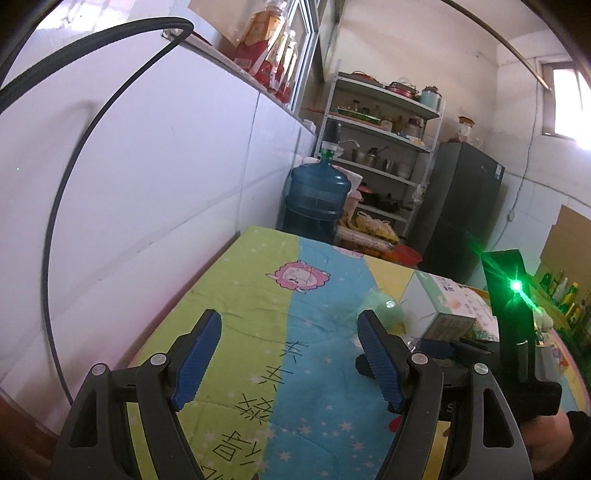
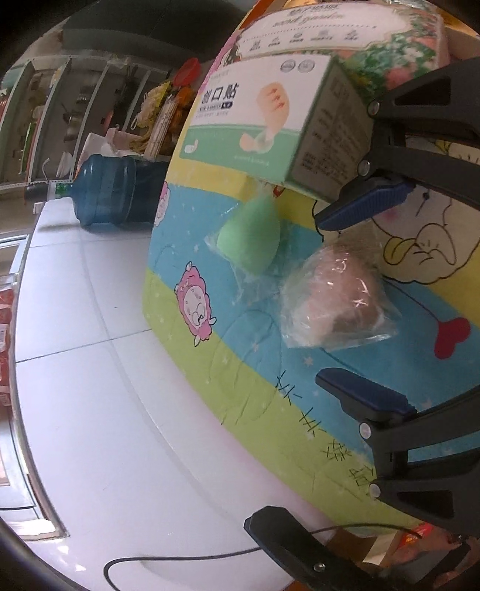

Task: Organize soft objects
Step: 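Grasp the green sponge bag with the left gripper while the right grasps the pink bag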

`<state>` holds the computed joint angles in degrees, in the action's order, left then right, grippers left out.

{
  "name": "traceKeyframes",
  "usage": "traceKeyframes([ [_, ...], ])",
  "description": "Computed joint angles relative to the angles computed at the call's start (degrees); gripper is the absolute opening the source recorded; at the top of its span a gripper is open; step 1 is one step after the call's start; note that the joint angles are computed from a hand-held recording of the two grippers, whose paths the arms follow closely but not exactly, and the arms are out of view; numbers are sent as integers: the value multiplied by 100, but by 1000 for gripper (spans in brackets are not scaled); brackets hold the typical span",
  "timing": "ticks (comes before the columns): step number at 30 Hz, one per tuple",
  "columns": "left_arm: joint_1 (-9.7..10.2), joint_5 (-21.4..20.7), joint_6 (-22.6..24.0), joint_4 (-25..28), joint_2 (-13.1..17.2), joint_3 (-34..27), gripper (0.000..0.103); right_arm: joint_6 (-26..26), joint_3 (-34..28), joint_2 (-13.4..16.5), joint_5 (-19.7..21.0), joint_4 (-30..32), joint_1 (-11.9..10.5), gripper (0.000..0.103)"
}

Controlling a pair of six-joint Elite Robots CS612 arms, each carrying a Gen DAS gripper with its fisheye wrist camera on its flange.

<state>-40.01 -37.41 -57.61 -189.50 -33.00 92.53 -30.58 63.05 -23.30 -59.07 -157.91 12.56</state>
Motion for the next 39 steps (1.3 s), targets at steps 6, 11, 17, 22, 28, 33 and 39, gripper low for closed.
traceKeyframes([
  [6,29,-87,118,-37,29,-59,77,17,-82,52,-34,82,8,66],
  [11,109,-454,808,-493,76,-138,77,41,11,7,100,90,-37,62],
  [17,362,-1708,2259,-1100,174,-386,77,-165,584,-293,580,-88,-221,62],
  [22,672,-2905,2940,-821,313,-832,77,-349,1121,-592,837,-338,-417,62],
  [28,882,-3478,3588,168,465,-1403,77,-314,1417,-748,1011,-528,-612,62],
  [33,932,-3540,4184,791,666,-1909,77,-145,1443,-753,1142,-594,-748,62],
  [39,1003,-3687,4266,1425,899,-2410,77,-27,1350,-705,1203,-550,-839,62],
])
